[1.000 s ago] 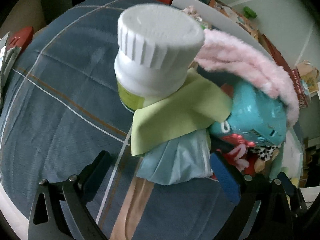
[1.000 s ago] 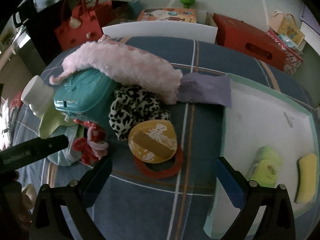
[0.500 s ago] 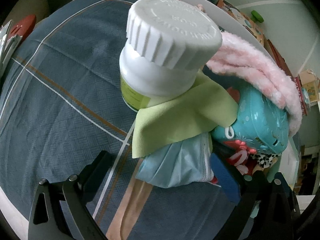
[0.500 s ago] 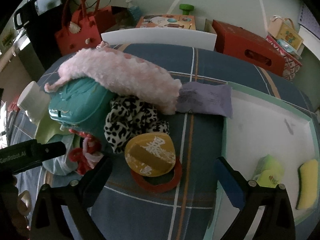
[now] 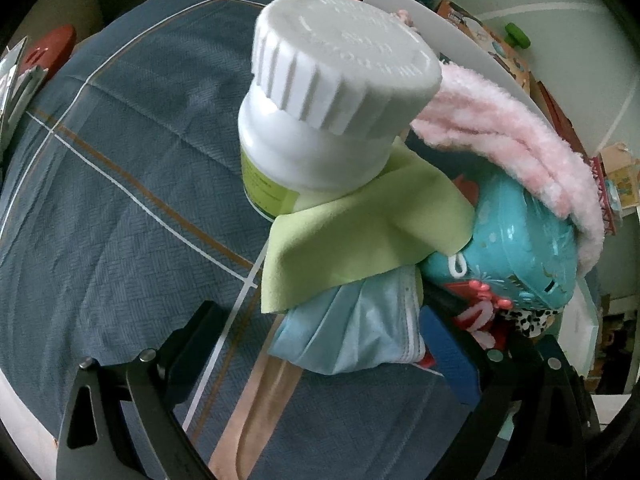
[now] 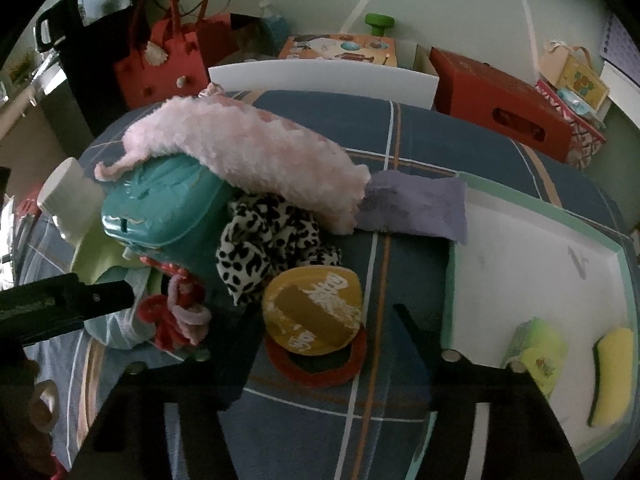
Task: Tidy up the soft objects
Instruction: 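Grasp the light blue mask and green cloth with the left tool, then grasp the gold round lid with the right tool while the left tool lifts the green cloth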
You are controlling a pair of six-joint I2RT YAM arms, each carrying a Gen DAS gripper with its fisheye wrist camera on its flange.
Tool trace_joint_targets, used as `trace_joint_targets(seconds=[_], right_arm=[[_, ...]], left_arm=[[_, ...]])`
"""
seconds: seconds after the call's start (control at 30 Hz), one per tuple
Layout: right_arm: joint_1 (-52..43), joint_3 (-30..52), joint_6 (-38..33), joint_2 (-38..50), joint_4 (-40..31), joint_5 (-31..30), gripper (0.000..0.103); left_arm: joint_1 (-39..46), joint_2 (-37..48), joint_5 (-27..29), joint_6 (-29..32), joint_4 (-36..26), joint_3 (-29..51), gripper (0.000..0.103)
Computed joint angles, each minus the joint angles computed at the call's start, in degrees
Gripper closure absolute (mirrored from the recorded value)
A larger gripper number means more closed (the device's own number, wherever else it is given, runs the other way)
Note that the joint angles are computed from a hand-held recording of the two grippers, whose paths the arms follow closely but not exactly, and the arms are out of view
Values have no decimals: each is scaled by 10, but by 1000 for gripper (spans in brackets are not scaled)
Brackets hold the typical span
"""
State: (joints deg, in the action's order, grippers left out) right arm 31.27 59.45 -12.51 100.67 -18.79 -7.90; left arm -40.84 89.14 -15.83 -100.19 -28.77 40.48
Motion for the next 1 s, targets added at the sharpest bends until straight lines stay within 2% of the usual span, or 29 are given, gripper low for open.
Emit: trace_joint_targets(seconds=[0.1, 0.13, 0.2, 0.23, 0.3, 0.37, 0.43, 0.57, 0.7, 0.8, 1.0], right_arm=[[-2, -2, -3, -4, 1, -4, 45], [-4, -2, -3, -5, 1, -9, 50], [-4, -1, -2, -6, -2, -11, 51], [-4, -1, -2, -6, -3, -11, 51], [-3, 0, -1, -5, -5, -11, 52], [-1, -1, -2, -5, -4, -9, 52], [-2, -3, -1, -7, -3, -10, 52], [-7, -2, 1, -9, -5, -16, 52], [-11, 2, 0, -10, -9, -22, 56], [-14, 5, -1, -10, -16, -33, 63], [-16, 1, 1, -18, -18, -40, 67]], left_arm=[[-2, 16, -1, 5, -10, 21, 17], [-3, 20, -2, 6, -11, 26, 20], [-7, 27, -5, 11, -12, 36, 23], [-8, 29, -5, 13, -14, 41, 33], [-10, 34, -6, 20, -8, 46, 45], [-11, 40, -7, 21, -12, 54, 48], [-13, 40, -9, 19, -9, 56, 62], [-18, 25, -13, 12, -6, 46, 70], [-26, -2, -23, 5, -5, 25, 82], [-34, -20, -29, -2, -4, 19, 86], [-67, -65, -56, -20, 11, -12, 88]])
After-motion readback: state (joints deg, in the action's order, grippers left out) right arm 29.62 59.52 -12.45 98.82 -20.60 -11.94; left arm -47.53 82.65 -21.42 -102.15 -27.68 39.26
